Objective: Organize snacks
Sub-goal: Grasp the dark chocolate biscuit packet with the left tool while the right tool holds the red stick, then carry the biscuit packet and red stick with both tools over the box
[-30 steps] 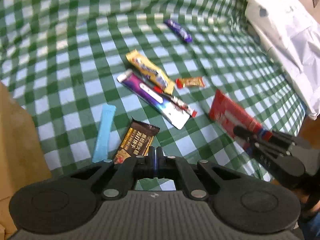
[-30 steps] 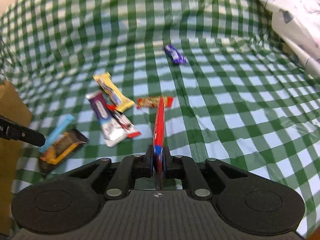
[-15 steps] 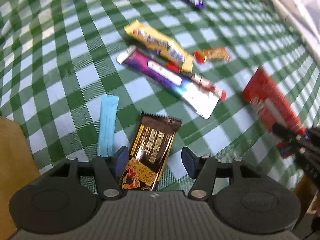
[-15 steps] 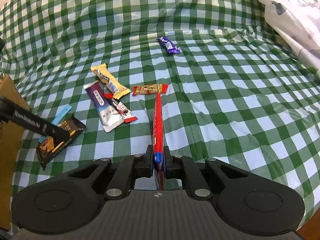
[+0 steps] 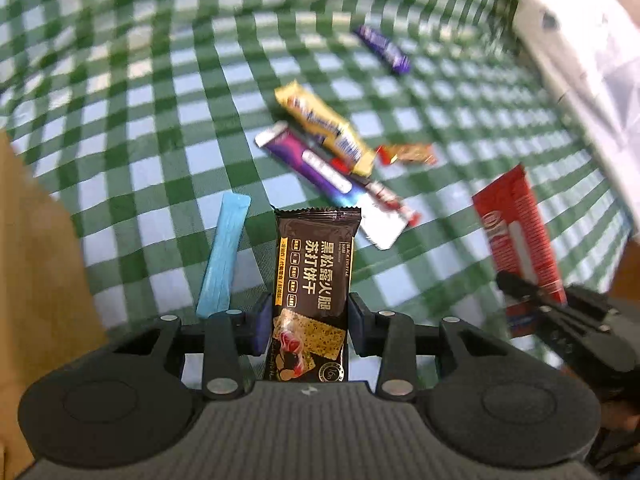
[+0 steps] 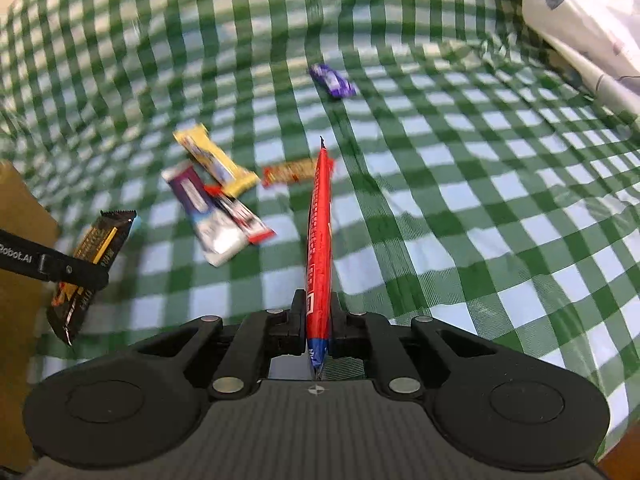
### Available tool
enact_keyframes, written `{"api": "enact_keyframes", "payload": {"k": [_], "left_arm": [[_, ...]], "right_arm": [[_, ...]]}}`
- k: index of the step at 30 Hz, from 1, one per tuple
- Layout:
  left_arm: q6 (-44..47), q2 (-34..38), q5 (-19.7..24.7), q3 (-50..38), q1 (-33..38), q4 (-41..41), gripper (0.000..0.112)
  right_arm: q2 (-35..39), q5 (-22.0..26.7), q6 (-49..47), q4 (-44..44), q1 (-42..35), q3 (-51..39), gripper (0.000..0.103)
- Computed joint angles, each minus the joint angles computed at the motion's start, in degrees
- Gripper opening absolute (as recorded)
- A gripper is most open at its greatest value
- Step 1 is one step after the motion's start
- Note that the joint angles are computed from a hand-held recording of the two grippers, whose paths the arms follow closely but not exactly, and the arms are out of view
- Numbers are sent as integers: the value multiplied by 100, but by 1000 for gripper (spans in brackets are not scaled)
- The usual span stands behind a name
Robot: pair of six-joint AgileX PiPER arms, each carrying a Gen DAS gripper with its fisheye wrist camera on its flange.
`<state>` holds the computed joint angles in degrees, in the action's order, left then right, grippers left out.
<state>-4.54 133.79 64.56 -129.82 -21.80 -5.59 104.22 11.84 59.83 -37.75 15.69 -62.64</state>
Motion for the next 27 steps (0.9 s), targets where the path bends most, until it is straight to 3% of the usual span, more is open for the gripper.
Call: {"api": "enact_keyframes", "payload": {"k": [3, 8, 13, 17, 23, 27], "left_arm": [[-152, -1286, -736, 1668, -36, -4, 43], [-541, -3050, -1048, 3483, -120, 113, 43], [-1225, -4705, -864, 4943, -287, 931, 43], [-1715, -5866, -491, 5841, -285, 1499, 43], [-1351, -7343, -80, 6669, 478, 1452, 43], [-679, -7963, 67, 6905, 1179, 1047, 43]], "right_arm": [[-582, 69, 56, 156, 188, 294, 9], [-1585, 538, 110, 326, 886, 562, 9], [-2286, 1262, 415, 112, 2190, 424, 9], [-2429, 1706, 738, -126, 3388, 96, 9], [-1981, 2248, 611, -32, 4680, -740, 9], [-1729, 2692, 732, -219, 5271, -1151, 9]]}}
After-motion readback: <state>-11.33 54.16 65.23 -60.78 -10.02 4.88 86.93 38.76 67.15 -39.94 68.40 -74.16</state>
